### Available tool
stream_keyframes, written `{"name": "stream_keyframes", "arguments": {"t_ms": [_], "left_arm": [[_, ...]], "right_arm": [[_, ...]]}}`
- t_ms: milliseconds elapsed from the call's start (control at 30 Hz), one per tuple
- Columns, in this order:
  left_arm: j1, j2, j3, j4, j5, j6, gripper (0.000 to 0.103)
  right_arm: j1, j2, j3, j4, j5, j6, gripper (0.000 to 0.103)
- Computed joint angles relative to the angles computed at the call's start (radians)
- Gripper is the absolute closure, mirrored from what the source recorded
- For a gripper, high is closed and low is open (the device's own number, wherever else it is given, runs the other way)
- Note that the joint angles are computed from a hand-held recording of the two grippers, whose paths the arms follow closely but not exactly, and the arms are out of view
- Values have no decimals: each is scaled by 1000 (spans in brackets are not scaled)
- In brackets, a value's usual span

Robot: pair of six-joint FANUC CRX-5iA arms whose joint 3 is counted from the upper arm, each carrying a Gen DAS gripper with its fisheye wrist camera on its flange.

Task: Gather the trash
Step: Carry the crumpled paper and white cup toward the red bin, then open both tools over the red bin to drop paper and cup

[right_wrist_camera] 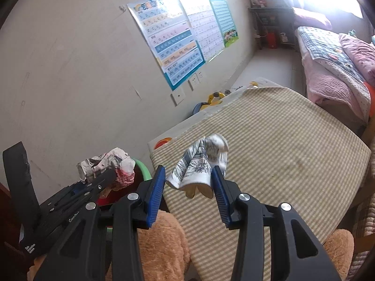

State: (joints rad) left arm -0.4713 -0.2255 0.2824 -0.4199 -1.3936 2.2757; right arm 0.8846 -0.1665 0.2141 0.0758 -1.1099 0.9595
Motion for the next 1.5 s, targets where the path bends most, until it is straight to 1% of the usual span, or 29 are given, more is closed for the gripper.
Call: {"name": "stream_keyframes", "arguments": {"t_ms": [233,300,367,400,467,600,733,867,900,933,967,1000,1033,1133,1233,1300,1400,1467,1500], "left_arm": [[49,-38,-51,21,1,6,64],[72,-50,-67,33,-2,4,64],[101,-71,-91,48,-7,5,64],[110,-80,-100,52,-9,7,64],[136,-97,-120,67,-7,7,64],[175,-118,-153,98,6,1,64],[185,-124,-167,111,12,-8,64],[205,-134,-184,126,12,-17,64],[211,-136,-188,129,11,-20,64],[216,-138,-191,132,11,-24,64],[220,-140,-194,132,9,-27,64],[222,-142,-196,130,6,-29,64],[224,-143,-197,125,3,-28,64],[237,-146,-203,117,-3,-29,64],[266,-159,-221,122,-6,-36,64],[297,-172,-238,125,-13,-41,64],[336,-180,-248,104,-44,-55,64],[381,-191,-264,120,-51,-73,64],[403,-198,-272,123,-57,-82,64]], "right_arm": [[30,35,28,5,3,44,64],[35,54,43,6,-14,62,64],[18,79,59,-9,-53,69,63],[14,83,53,-4,-66,57,60],[-20,108,56,-40,-111,52,30],[-85,168,76,-168,-206,32,30],[-127,232,106,-272,-243,13,30],[-133,278,124,-309,-234,-1,30],[-131,290,132,-313,-238,1,31],[-127,294,136,-310,-244,-1,43],[-126,299,142,-317,-249,5,62],[-126,296,142,-323,-244,9,63],[-115,287,138,-305,-232,8,83],[-85,275,153,-262,-203,25,87],[-46,266,173,-210,-166,48,87],[-35,274,204,-219,-154,66,88],[-21,299,270,-257,-138,101,88],[-15,317,308,-282,-127,125,92],[-11,326,324,-290,-123,136,92]]}}
